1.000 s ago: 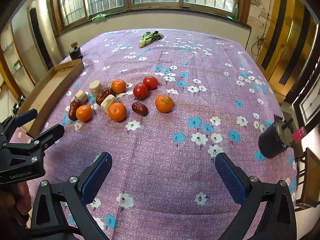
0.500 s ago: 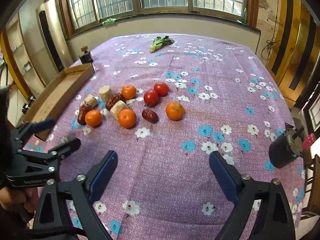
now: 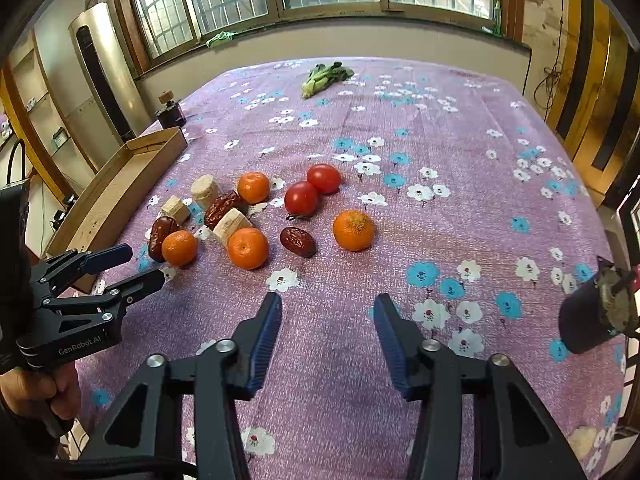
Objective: Organize fruits
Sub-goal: 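Move both grippers toward the pile of fruit on the cloth, then close the left gripper on a mandarin orange while the right gripper grasps another mandarin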
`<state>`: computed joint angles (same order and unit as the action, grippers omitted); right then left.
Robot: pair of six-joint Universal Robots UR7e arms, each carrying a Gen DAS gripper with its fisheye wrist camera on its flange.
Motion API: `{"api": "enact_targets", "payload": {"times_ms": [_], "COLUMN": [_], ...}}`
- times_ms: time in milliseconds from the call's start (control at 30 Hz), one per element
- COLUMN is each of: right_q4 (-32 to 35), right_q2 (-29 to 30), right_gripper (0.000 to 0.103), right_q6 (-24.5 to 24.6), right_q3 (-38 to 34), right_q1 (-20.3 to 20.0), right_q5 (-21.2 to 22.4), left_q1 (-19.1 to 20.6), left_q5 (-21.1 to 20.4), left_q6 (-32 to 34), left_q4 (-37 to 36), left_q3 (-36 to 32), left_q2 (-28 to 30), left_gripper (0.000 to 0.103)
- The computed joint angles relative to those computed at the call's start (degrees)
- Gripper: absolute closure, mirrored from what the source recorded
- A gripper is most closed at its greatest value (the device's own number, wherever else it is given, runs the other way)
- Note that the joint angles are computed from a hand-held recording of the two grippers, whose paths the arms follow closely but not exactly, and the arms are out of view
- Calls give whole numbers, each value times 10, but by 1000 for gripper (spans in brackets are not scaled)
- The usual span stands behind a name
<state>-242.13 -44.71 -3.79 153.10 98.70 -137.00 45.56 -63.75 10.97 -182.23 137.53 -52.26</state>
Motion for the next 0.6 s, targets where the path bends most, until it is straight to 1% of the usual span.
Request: {"api": "enact_targets", "payload": {"times_ms": [67, 167, 267, 433, 467, 500, 600], "right_q4": [2, 6, 11, 21, 24, 27, 31], "right_q2": [-6, -13, -21, -35, -37, -39, -42], "right_gripper": [59, 59, 59, 60, 60, 60, 60], "right_q6": [-6, -16, -25, -38, -40, -42, -44], "right_q3": [-2, -6, -10, -17, -18, -20, -22], "right_q1": [-12, -29, -45, -72, -77, -81, -87], "right_q5": [12, 24, 34, 62, 65, 70, 79], "left_q1": [7, 11, 9, 9, 11, 15, 40], "left_q5": [-10, -15, -10, -8, -11, -18, -65], "left_q6": [8, 20, 40, 80, 86, 91, 103], "left_q4": [10, 13, 3, 1, 5, 12, 52], "left_q3": [-9, -20, -28, -48, -52, -57, -73], "left_q2": [4, 13, 25, 42, 42, 41, 21], "left_gripper": [49, 50, 50, 50, 50, 52, 54]}}
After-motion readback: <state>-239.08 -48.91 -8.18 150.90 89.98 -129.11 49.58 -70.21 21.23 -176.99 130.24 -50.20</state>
